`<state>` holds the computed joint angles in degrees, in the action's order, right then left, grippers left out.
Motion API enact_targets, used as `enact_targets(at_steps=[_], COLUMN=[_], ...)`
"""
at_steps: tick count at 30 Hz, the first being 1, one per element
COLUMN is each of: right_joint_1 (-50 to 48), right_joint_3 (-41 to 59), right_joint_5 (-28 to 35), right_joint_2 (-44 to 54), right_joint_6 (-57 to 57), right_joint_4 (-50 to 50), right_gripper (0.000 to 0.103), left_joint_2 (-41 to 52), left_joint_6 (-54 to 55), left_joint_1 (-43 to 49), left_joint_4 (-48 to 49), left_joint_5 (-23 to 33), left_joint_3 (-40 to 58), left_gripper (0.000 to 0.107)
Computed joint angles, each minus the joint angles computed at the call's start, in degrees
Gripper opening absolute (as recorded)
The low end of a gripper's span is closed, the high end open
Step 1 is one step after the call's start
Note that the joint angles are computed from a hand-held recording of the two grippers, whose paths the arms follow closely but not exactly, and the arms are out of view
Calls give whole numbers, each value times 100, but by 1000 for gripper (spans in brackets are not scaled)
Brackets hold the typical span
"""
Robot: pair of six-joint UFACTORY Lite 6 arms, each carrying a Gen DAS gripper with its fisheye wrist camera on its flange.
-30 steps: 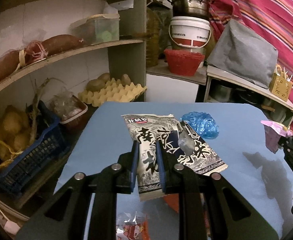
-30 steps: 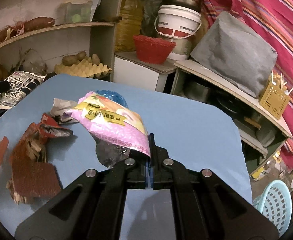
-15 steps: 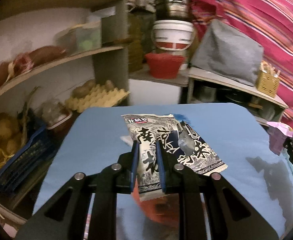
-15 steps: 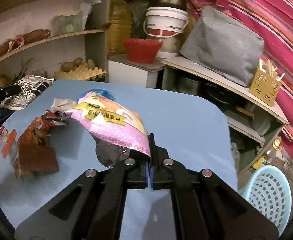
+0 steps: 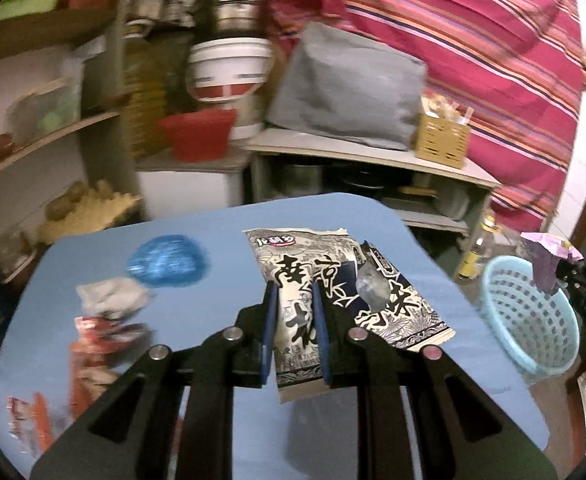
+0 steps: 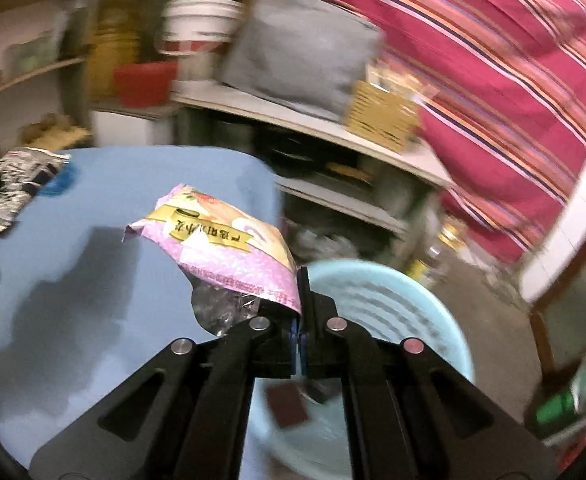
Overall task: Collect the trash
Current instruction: 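Carry the pink wrapper into the basket and open the right tool while the left tool holds the bag, then lower the black-and-white printed bag into the basket and open the left tool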
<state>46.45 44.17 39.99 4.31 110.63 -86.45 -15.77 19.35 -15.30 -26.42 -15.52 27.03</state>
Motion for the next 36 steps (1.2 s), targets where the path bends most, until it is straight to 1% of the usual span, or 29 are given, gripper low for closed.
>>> enact_targets(at_steps=[1, 3, 5, 8, 9, 10, 12, 13, 14, 15, 17, 18, 19, 21, 22, 24, 26, 27, 30, 33, 36], right_joint_1=[-222, -718, -1067, -1561, -1726, -1768, -1902, -1966, -2043, -2116, -2166, -2200, -2207, -2269, -2313, -2374, -2511, -2570, -2817, -3040, -3090], right_joint_3=[-306, -757, -957, -1112, -1143, -1128, -1151, -1161, -1124, -1152, -1223, -1337, -1397, -1644, -1779, -2024, -2213, -2302, -2608, -2809, -2932], right_joint_5=[-72, -406, -695, -1280, -1471, -1536, -1622, -1683, -1778, -1859, -1942, -1973, -1956, -1911, -1869, -1755, -1719, -1703, -1771, -1888, -1922], right_joint_2=[-217, -497, -577, -555, -515, -472, -370, -387, -335, -337, -406, -534, -624, -954, -1129, -1479, -1797, -1947, -2521, -2970, -3183], right_joint_6=[77, 311, 550, 1183, 1460, 1523, 1860, 1909, 2026, 2158, 2156, 2204, 2217, 2314, 2361, 2337, 2364, 2361, 2483, 2552, 2772], right_joint_4=[-55, -338, -663, -1417, -1723, -1788, -2158, -2232, -2379, -2546, -2554, -2595, -2576, -2571, -2565, -2466, -2507, -2487, -2535, -2610, -2834], right_gripper=[2, 2, 2, 3, 6, 10, 35, 40, 42, 42, 44, 50, 53, 63, 65, 78, 86, 89, 94, 96, 98], left_joint_2=[223, 593, 1035, 1513, 1672, 1732, 1886, 1958, 2020, 2094, 2181, 2225, 2282, 2428, 2518, 2714, 2892, 3062, 3472, 4007, 4601], left_joint_6=[336, 590, 719, 948, 1000, 1027, 1154, 1255, 1369, 1456, 1558, 1601, 1639, 1685, 1712, 1730, 1733, 1749, 1783, 1892, 2109], left_joint_1=[-318, -804, -1221, -1687, -1853, -1935, -2132, -2219, -2297, -2361, -2443, -2499, -2575, -2713, -2798, -2955, -3123, -3238, -3438, -3641, -3739], left_joint_4=[-497, -1016, -1371, -1853, -2004, -2077, -2291, -2421, -2559, -2665, -2797, -2867, -2948, -3061, -3125, -3193, -3256, -3308, -3392, -3544, -3817], left_joint_5=[-145, -385, -580, -797, -861, -886, -951, -994, -1030, -1056, -1067, -1074, -1090, -1091, -1096, -1108, -1131, -1145, -1120, -1066, -851], left_joint_3=[129, 328, 609, 933, 1044, 1085, 1209, 1274, 1340, 1410, 1505, 1553, 1611, 1763, 1853, 2039, 2210, 2374, 2779, 3310, 3988], left_gripper=[19, 19, 19, 19, 19, 19, 19, 19, 19, 19, 19, 19, 19, 19, 19, 19, 19, 19, 19, 19, 19])
